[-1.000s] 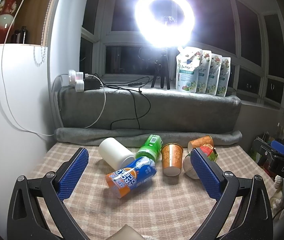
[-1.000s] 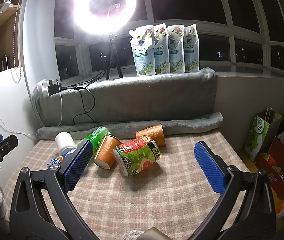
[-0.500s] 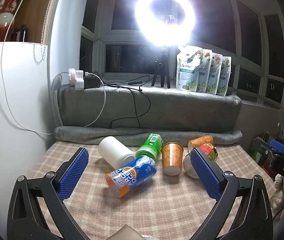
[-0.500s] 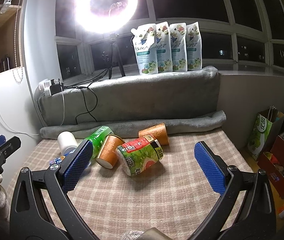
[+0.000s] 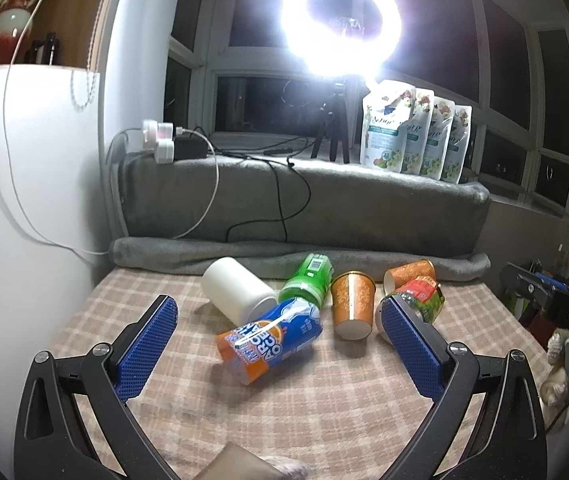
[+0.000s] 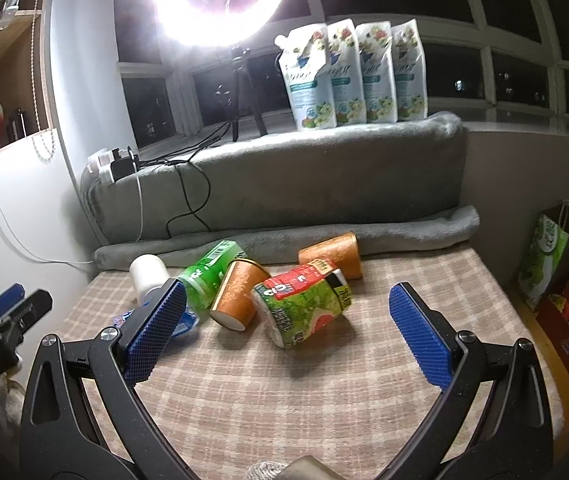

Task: Flip cup upright
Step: 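Move the right gripper to the lying green tea bottle and close on it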

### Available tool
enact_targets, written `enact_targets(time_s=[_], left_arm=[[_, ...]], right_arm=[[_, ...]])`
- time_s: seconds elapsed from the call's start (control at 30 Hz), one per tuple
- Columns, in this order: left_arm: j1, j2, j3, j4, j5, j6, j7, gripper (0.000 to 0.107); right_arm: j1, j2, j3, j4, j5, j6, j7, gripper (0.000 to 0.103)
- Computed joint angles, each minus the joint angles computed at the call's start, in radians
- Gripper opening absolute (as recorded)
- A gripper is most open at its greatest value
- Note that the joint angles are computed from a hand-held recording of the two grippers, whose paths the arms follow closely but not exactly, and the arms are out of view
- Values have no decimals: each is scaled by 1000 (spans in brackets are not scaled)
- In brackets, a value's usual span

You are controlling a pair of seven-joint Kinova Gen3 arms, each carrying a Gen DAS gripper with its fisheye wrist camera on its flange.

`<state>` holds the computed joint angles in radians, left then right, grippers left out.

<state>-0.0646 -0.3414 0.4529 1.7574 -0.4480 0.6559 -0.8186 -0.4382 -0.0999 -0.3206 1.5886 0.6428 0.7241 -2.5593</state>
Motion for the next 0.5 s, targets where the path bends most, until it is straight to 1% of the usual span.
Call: enact_targets(time_s=[0.03,0.07,0.1,0.17,0.23,0.33,0.37,0.4,0.43,0.47,0.5], left_arm=[[8,2,-11,2,9,2,-9,102],[15,4,-22,4,18,7,-17,102],[21,8,-32,4,26,12,-26,102],[43,16,-64,7,53,24,-50,102],[66,21,-97,12,80,32,-79,101],[81,22,-133,23,110,36,-106,101],[87,22,-149,28,124,37,-117,101],[88,22,-160,31,135,39,-124,101],[89,22,-170,34,145,41,-131,101],[90,21,-180,39,156,43,-139,101],[93,20,-191,42,167,46,-149,101]], right_arm=[[-5,8,19,-9,-41,-14,36,103],[8,22,19,-21,-81,-29,66,103],[39,34,1,-33,-122,-40,101,103],[131,72,-73,-71,-203,-51,169,103],[224,112,-153,-114,-285,-51,245,100],[359,198,-288,-216,-407,-6,366,97],[384,229,-315,-253,-447,12,406,95],[393,253,-323,-284,-488,32,444,94],[383,290,-318,-330,-522,58,474,92],[357,311,-295,-359,-539,76,487,91],[315,343,-253,-405,-571,103,512,89]])
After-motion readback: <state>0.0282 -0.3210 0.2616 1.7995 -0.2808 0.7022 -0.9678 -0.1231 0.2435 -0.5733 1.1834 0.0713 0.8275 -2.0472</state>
